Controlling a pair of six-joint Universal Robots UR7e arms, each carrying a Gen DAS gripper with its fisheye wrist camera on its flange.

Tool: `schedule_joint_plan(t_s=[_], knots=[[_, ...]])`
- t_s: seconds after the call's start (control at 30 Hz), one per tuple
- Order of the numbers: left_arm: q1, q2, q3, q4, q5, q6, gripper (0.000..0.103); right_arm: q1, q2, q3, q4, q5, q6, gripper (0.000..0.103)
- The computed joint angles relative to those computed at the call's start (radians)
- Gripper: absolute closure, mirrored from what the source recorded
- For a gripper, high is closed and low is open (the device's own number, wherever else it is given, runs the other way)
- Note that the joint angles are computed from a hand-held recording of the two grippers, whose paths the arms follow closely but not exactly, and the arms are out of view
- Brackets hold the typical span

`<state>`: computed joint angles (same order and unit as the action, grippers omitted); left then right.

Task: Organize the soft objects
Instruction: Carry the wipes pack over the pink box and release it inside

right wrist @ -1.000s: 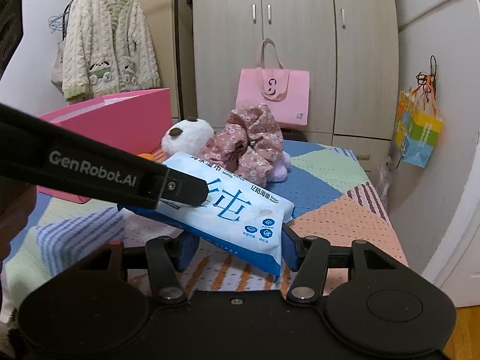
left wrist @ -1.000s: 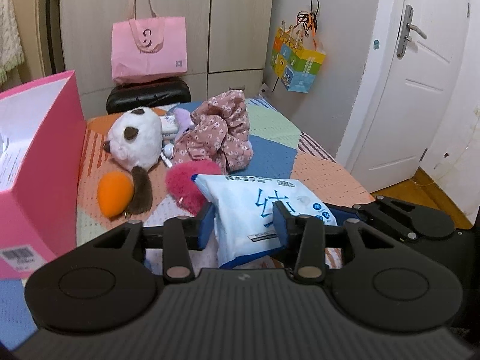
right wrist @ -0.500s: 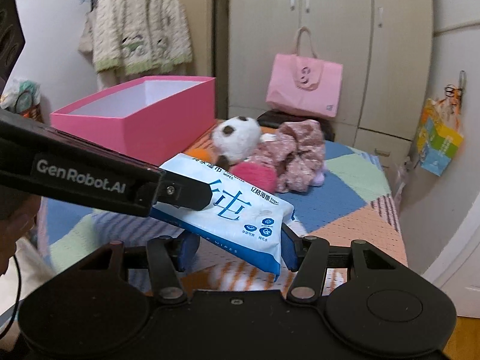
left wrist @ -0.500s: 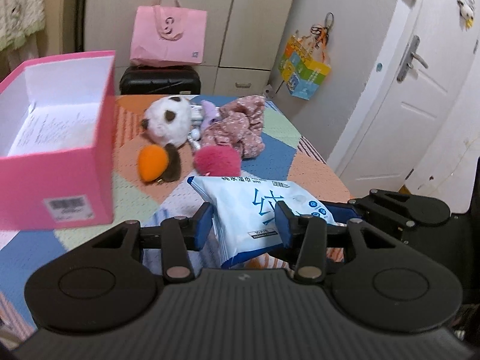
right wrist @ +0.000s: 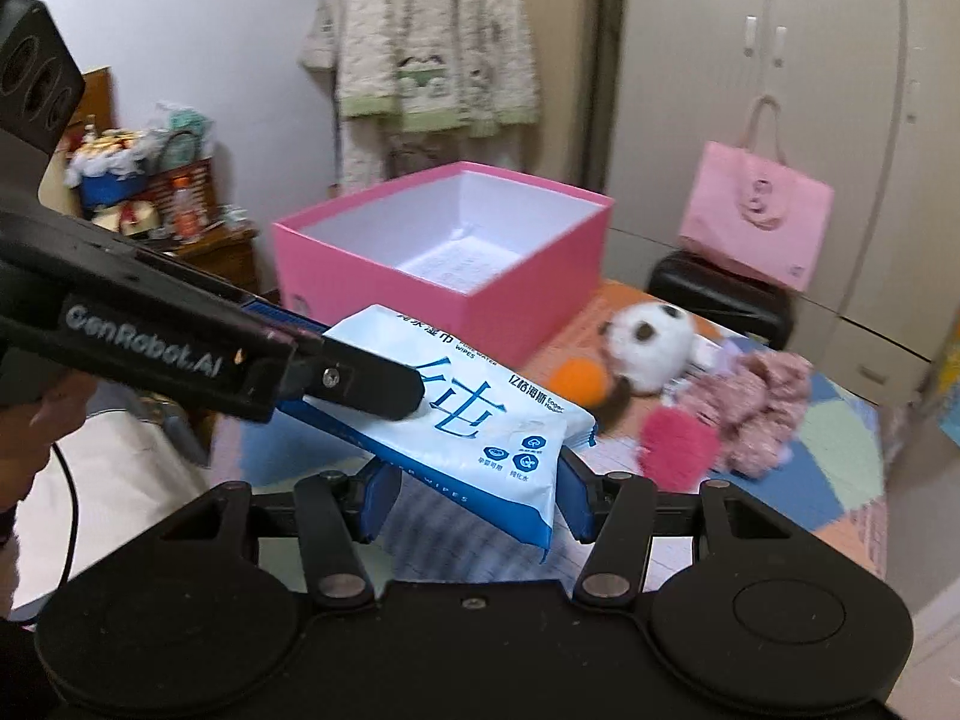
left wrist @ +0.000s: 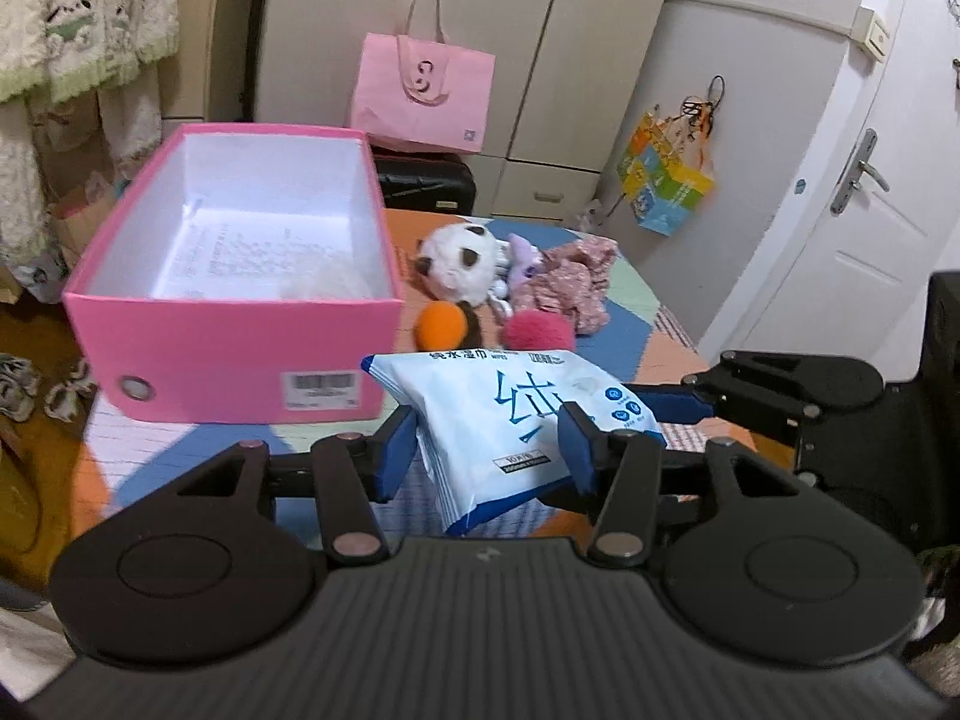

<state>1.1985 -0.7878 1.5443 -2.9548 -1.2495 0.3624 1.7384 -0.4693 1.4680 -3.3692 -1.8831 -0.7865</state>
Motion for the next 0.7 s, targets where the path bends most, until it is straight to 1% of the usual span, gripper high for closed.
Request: schedule_joint_plan(t_s=[0.07,0.1,0.2,0.3,0.4,0.47,0.53,0.6,0.63,0.7], knots=[[0.002,-0.012,-0.005,0.012,0.01,0.01,0.054,0.01,0.004,-0.015,0.032,0.001,0.002,0.043],[0.003,-0.015,-0.014,0.022,0.015,0.017,0.054,0.018,0.009,-0.029,0.051,-0.01,0.016,0.043],[0.006,-0.016,-0.049,0.04,0.021,0.038,0.054,0.035,0.032,-0.081,0.084,-0.013,-0.004,0.043],[0.013,-0.004,-0.1,0.056,0.021,0.067,0.054,0.047,0.065,-0.155,0.115,-0.007,-0.024,0.042],[0.02,0.023,-0.158,0.052,0.029,0.108,0.054,0.05,0.094,-0.247,0.193,0.006,-0.005,0.042],[0.026,0.046,-0.202,0.052,0.034,0.131,0.054,0.049,0.118,-0.305,0.226,0.021,-0.016,0.041],[0.033,0.079,-0.26,0.055,0.042,0.151,0.054,0.047,0.153,-0.382,0.268,0.03,-0.03,0.041],[0.042,0.124,-0.338,0.058,0.046,0.152,0.054,0.048,0.196,-0.466,0.292,0.027,-0.065,0.041],[0.045,0.145,-0.376,0.066,0.055,0.149,0.054,0.049,0.228,-0.523,0.301,0.022,-0.085,0.041],[0.054,0.198,-0.469,0.082,0.062,0.159,0.054,0.047,0.285,-0.649,0.374,0.023,-0.092,0.041]])
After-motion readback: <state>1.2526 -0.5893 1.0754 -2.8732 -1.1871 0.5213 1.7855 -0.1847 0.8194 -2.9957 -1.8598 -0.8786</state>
